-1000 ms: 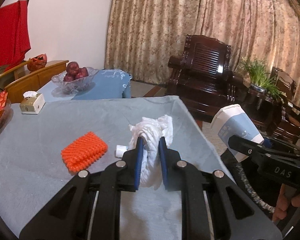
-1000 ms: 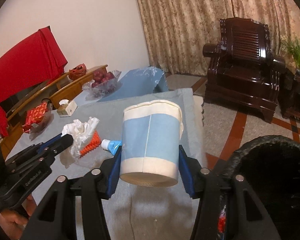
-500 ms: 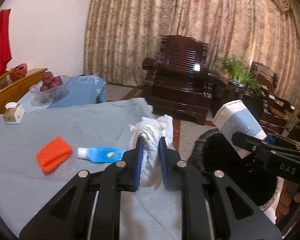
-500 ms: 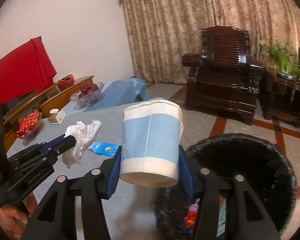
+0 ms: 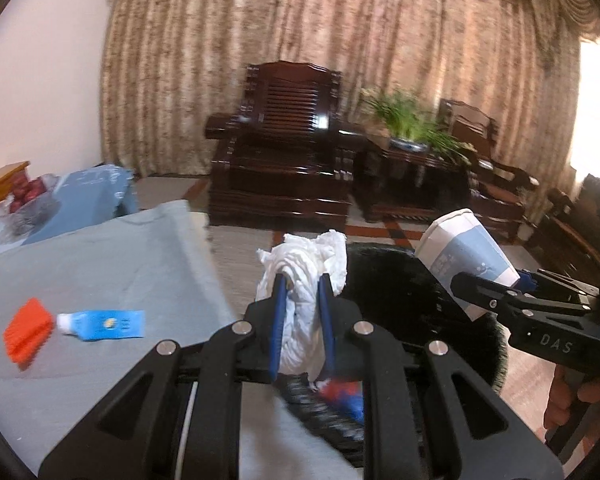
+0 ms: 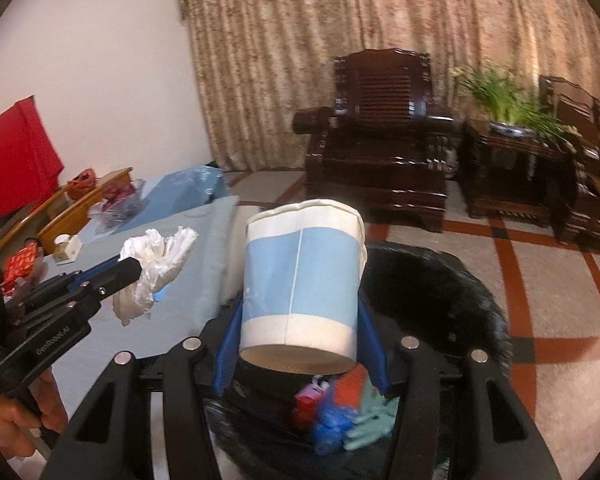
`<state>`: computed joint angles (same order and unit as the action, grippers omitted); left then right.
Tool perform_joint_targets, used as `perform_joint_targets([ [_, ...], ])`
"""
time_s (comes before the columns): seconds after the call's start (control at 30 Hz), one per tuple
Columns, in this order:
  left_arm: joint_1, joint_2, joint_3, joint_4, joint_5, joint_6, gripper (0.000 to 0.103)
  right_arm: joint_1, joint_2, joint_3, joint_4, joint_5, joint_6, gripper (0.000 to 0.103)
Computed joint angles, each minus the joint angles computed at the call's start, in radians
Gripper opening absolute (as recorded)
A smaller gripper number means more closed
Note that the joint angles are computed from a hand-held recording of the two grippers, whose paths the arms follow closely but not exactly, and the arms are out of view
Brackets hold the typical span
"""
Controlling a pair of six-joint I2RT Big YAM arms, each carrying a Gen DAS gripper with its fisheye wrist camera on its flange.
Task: Collect trash
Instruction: 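Carry the tissue and paper cup together over the bin, then open both grippers to drop the tissue and cup into the bin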
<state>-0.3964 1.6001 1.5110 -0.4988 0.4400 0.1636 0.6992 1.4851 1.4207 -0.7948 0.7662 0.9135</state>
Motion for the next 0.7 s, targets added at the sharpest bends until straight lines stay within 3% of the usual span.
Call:
perform_joint_targets([
  [0.23, -0.069, 0.031, 0.002, 0.005, 0.0, 0.02, 0.016, -0.004, -0.081, -0.098, -0.062, 0.03, 0.089, 0.052],
  [0.53, -0.13, 0.095, 0.042, -0.022, -0.024, 0.023, 0.017, -0.047, -0.12, -0.172, -0.062, 0.004, 0.114, 0.052],
  [0.7, -0.142, 0.131, 0.08, -0.059, -0.023, 0.023, 0.023, -0.067, -0.121, -0.196, -0.063, -0.02, 0.128, 0.053],
])
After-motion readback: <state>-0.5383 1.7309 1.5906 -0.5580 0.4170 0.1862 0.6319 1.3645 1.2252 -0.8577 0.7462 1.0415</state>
